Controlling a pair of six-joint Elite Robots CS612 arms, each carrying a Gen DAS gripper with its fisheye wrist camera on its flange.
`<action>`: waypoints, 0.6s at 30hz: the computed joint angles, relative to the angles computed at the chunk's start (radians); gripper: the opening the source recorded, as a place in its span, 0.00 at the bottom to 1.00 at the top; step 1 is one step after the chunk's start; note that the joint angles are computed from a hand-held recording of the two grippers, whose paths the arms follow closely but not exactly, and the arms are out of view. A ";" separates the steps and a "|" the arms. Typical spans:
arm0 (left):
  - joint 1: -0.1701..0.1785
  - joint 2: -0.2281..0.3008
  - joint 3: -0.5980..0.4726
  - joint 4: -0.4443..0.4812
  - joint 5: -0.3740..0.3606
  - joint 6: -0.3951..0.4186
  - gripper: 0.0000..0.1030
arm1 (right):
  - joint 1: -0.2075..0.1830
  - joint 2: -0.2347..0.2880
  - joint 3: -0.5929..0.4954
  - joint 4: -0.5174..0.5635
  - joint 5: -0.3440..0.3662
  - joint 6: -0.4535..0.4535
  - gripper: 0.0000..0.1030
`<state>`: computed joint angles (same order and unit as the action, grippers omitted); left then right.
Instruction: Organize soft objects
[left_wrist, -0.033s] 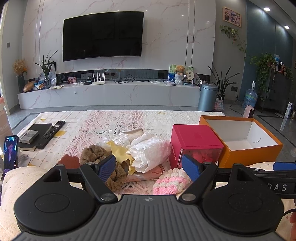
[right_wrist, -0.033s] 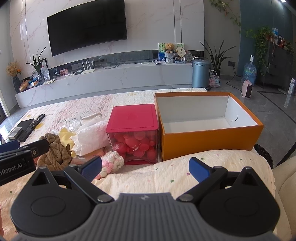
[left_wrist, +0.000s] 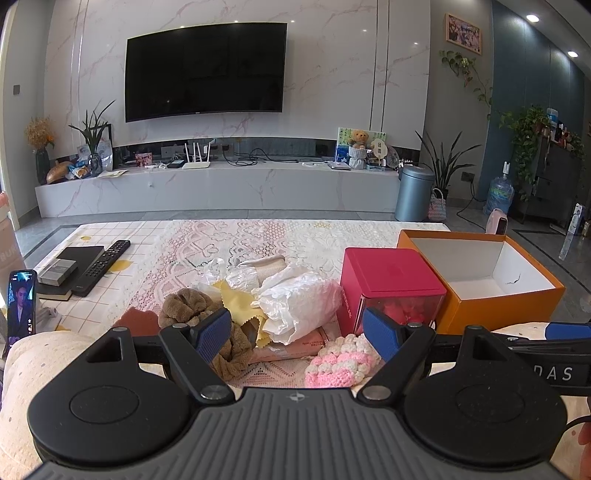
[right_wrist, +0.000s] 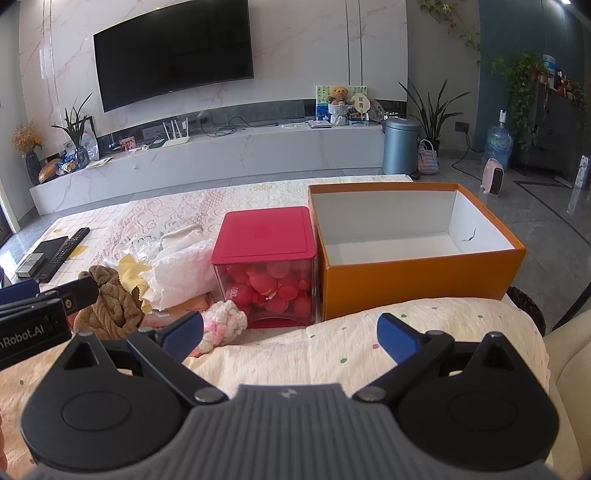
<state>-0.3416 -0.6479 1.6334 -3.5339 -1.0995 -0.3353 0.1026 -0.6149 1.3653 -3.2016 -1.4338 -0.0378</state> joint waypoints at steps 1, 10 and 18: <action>0.000 0.000 0.000 0.000 -0.001 -0.001 0.92 | 0.000 0.000 0.000 0.000 0.000 0.000 0.96; -0.002 0.001 -0.001 0.004 -0.001 -0.003 0.92 | 0.000 0.001 -0.001 0.001 -0.001 0.000 0.96; -0.003 0.002 -0.001 0.006 -0.002 -0.005 0.92 | 0.001 0.000 0.002 0.003 -0.003 -0.004 0.96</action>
<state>-0.3447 -0.6458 1.6319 -3.5275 -1.1014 -0.3399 0.1037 -0.6147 1.3668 -3.1986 -1.4368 -0.0414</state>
